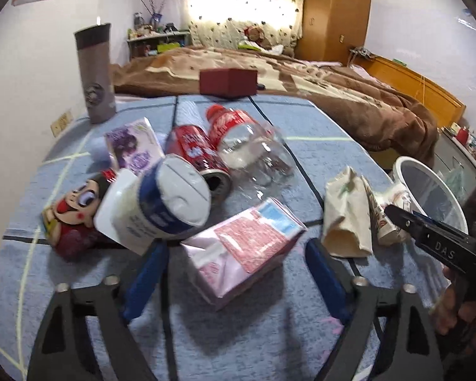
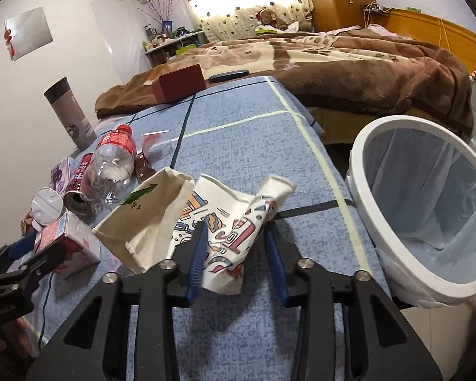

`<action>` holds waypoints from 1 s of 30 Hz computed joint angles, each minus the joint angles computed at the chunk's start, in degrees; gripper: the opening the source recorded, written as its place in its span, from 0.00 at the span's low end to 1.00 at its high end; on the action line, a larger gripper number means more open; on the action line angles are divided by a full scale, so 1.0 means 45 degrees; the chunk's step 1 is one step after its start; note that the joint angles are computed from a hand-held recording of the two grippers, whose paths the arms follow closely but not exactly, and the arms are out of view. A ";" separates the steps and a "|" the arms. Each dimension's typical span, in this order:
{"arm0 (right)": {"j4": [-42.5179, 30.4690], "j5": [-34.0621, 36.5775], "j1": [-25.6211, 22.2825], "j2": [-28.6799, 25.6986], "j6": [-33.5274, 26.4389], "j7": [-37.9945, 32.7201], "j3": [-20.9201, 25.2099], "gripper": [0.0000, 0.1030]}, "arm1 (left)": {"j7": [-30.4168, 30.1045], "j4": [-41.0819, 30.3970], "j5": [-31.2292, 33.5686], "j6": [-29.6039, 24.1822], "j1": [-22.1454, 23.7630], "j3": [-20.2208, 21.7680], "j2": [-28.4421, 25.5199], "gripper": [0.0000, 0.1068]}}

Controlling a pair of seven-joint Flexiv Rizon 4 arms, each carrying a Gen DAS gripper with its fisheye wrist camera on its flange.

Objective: Collect trash
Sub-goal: 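Grasp the patterned paper cup with the right tool while the left tool grasps the pink milk carton, then carry the paper cup and milk carton over the white bin with both tools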

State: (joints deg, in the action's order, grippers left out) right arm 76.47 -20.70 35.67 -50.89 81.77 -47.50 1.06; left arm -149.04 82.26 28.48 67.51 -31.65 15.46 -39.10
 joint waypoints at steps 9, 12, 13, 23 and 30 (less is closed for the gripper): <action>0.0261 0.0131 -0.0152 0.0107 0.0476 0.0059 -0.0018 0.19 | 0.0945 -0.0237 -0.0380 0.0187 0.0109 -0.0386 -0.0225 0.48; 0.0421 0.0093 -0.0029 0.0200 0.0614 0.0157 -0.0289 0.19 | 0.1164 -0.0453 -0.0494 0.0097 0.0031 -0.0350 -0.0387 0.45; 0.0329 0.0088 -0.0054 0.0152 0.0588 0.0155 -0.0267 0.19 | 0.1172 -0.0527 -0.0502 0.0059 -0.0024 -0.0305 -0.0429 0.45; 0.0374 0.0026 -0.0016 0.0122 0.0851 0.0231 -0.0471 0.19 | 0.0738 -0.0870 -0.0480 0.0164 -0.0428 0.0093 -0.0671 0.45; 0.0670 0.0154 -0.0055 0.0246 0.1404 0.0223 -0.0509 0.19 | -0.0039 -0.0866 0.0007 0.0260 -0.0794 0.0483 -0.0505 0.44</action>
State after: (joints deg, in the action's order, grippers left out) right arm 79.48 -20.01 35.42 -49.78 88.08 -46.50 -1.23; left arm -149.22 78.36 28.51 68.68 -35.23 17.64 -41.37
